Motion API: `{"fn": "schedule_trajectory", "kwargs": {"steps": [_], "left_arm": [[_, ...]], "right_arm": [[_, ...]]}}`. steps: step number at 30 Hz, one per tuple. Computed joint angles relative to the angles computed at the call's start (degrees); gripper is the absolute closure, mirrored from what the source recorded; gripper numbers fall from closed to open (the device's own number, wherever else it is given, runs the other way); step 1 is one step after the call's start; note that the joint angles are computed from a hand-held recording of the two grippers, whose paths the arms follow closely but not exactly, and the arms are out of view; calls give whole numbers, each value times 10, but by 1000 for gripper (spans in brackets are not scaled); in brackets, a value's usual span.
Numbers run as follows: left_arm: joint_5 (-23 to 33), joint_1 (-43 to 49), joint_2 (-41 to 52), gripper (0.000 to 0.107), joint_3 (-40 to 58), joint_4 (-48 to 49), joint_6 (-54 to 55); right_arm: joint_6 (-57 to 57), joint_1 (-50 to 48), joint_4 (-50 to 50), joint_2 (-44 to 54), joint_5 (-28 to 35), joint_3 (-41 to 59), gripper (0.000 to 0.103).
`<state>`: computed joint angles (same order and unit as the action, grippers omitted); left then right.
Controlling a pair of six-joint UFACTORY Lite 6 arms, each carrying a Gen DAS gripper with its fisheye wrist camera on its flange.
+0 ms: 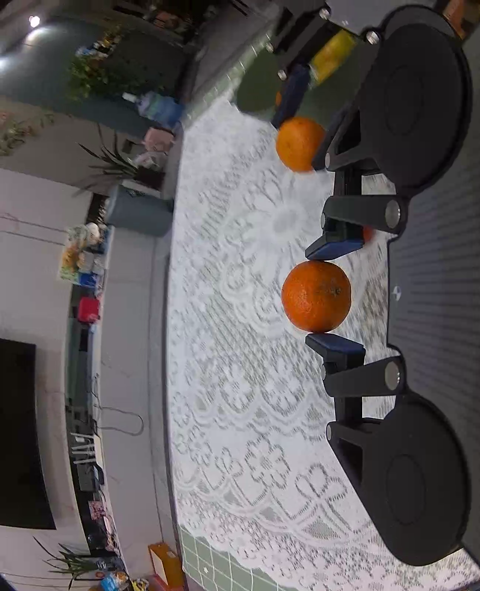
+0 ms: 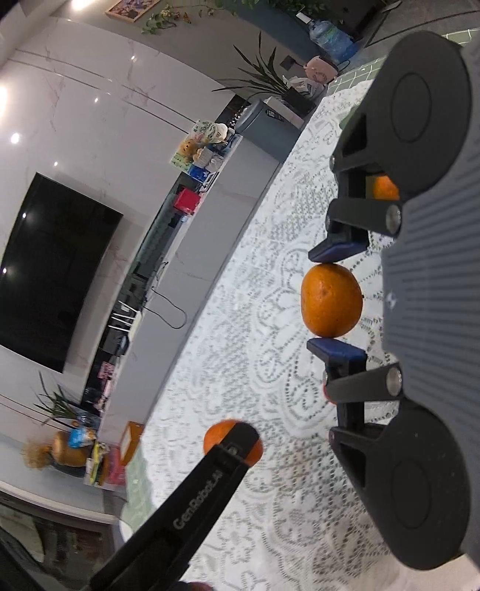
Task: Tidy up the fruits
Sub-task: 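Carry both oranges over the green colander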
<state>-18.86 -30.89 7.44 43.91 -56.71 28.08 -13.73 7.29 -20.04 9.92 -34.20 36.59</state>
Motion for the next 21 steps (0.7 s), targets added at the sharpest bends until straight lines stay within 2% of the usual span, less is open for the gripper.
{"fn": "schedule_trajectory", "kwargs": {"steps": [3,10,14,21], "left_arm": [[0,-22,-4,58,15,0,-15],[-15,-97,30,58,89,-93,54],[-9,-128,68,58,150,-141,95],[-3,-166,138,58,266,-265,235]], "right_arm": [[55,-26,-58,-34,17,-9,61],[198,-106,-215,-93,60,-1,61],[249,-146,-273,-102,82,15,61],[414,-232,-453,-76,113,91,61]]}}
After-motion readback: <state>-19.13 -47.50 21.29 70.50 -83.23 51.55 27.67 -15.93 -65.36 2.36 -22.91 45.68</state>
